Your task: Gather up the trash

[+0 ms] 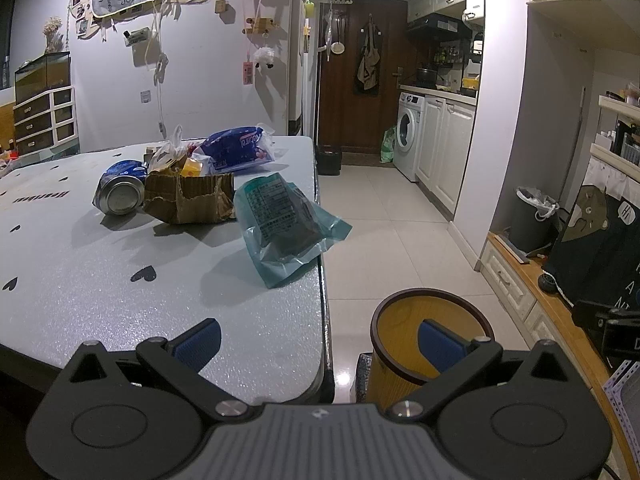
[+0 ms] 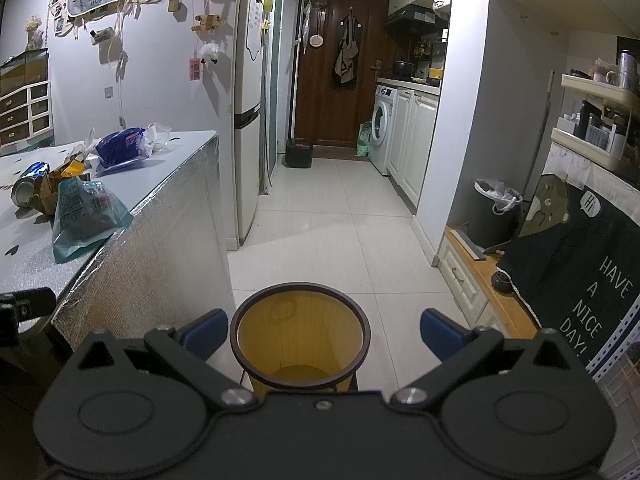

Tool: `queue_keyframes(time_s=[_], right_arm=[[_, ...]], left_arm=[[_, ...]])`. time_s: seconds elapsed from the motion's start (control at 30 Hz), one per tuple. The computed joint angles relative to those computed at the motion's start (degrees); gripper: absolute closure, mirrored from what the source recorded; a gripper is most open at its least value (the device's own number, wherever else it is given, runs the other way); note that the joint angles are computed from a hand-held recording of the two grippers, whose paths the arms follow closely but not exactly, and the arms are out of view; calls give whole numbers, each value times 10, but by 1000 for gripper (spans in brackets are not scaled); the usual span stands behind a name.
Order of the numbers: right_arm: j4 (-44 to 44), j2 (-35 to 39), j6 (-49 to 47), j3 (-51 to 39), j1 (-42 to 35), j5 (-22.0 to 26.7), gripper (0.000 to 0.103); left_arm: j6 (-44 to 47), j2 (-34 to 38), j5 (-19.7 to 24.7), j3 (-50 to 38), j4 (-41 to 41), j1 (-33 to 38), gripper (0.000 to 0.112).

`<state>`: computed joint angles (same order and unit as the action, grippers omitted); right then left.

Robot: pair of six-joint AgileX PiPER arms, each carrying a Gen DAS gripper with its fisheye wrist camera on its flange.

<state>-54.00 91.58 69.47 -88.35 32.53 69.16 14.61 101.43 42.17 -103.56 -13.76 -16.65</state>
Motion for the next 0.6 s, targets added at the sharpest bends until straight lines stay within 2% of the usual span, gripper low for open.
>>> queue_keyframes(time_s=[0.2, 0.33, 0.47, 0.6], right_arm=[[-2, 1, 0, 1, -2, -3, 0], [-10, 2, -1, 2, -10, -24, 0], [-29, 7, -7, -5, -23, -63, 0], [-47, 17, -19, -12, -46, -132, 0]], left_arm=[[9, 8, -2, -11, -14, 2, 9], [26, 12, -19, -23, -30, 10, 9], [16, 34, -25, -61, -23, 20, 9], [4, 59, -33, -101, -9, 31, 9]])
